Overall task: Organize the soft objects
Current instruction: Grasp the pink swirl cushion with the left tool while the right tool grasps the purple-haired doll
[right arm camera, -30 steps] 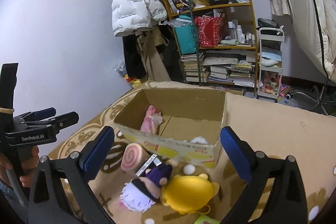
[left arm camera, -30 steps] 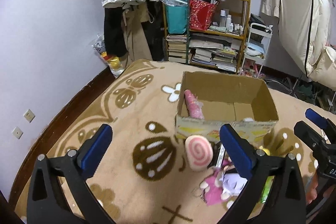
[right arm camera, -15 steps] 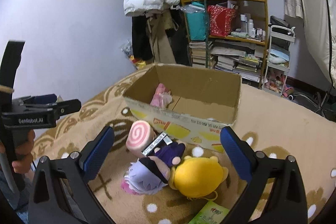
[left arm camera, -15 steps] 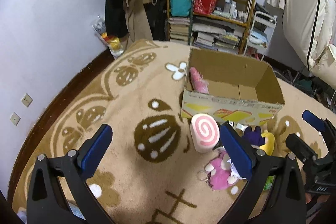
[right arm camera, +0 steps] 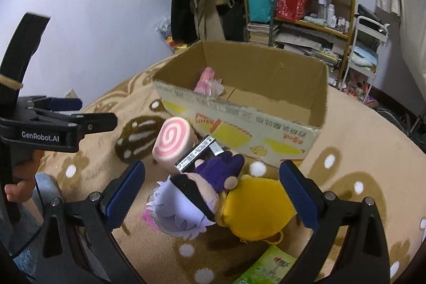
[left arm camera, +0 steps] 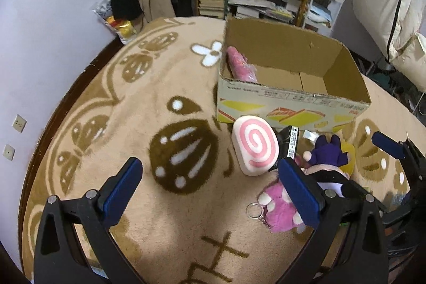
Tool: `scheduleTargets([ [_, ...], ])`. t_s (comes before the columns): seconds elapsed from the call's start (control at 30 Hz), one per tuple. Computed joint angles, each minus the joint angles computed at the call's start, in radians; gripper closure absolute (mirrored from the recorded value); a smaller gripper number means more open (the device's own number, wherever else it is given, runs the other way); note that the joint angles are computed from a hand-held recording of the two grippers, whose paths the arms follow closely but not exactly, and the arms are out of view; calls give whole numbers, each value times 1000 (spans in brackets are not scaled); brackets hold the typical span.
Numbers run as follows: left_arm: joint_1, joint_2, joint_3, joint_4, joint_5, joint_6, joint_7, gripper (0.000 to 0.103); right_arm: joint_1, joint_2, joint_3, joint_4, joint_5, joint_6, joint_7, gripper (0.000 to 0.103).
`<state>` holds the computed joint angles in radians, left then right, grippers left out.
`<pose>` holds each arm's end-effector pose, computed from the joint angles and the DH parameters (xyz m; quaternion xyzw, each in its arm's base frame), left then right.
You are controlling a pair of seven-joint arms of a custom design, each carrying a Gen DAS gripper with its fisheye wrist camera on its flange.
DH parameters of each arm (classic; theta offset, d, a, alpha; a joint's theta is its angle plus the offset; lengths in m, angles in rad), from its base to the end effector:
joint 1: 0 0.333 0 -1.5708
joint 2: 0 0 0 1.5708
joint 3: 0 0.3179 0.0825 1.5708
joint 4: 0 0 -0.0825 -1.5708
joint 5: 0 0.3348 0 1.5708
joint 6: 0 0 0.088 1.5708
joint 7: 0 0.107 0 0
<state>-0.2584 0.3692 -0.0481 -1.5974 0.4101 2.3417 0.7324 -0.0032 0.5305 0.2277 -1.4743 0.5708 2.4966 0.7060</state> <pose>0.6267 -0.1870 0.4807 -0.7823 0.5729 -0.1451 0.1970 0.6870 0.1177 0.4527 -0.8375 0.4147 -0.0870 0.3449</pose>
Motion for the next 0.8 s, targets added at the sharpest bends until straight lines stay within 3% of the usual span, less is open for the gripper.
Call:
scheduleTargets([
  [0.1,14,30,-10,28,-36,-5,46,2,17,23,-12,20,-38,-3,14,1],
  [0.2,35,75,-22,79,-105,-16,106,2,25,61,-17,75,-73,-49,50,10],
  [0.3,43,129,-25,147,-167,-35,159,2,25,102,-17,134,-93,-106,86,10],
  [0.53,44,231,-19,263,-247,-84,239,2,45,171,-21,217,-147,-135,123,11],
  [0.67,47,265,-22,299,-287,-91,286,2,46,221,-17,292,-167,-187,161,16],
  [0.73,34,279,-11,314,-281,-97,286,2,42,249,-10,339,-164,-231,177,26],
  [0.8,27,287,-5,316,-281,-95,277,2,37,275,-5,388,-159,-283,189,29],
])
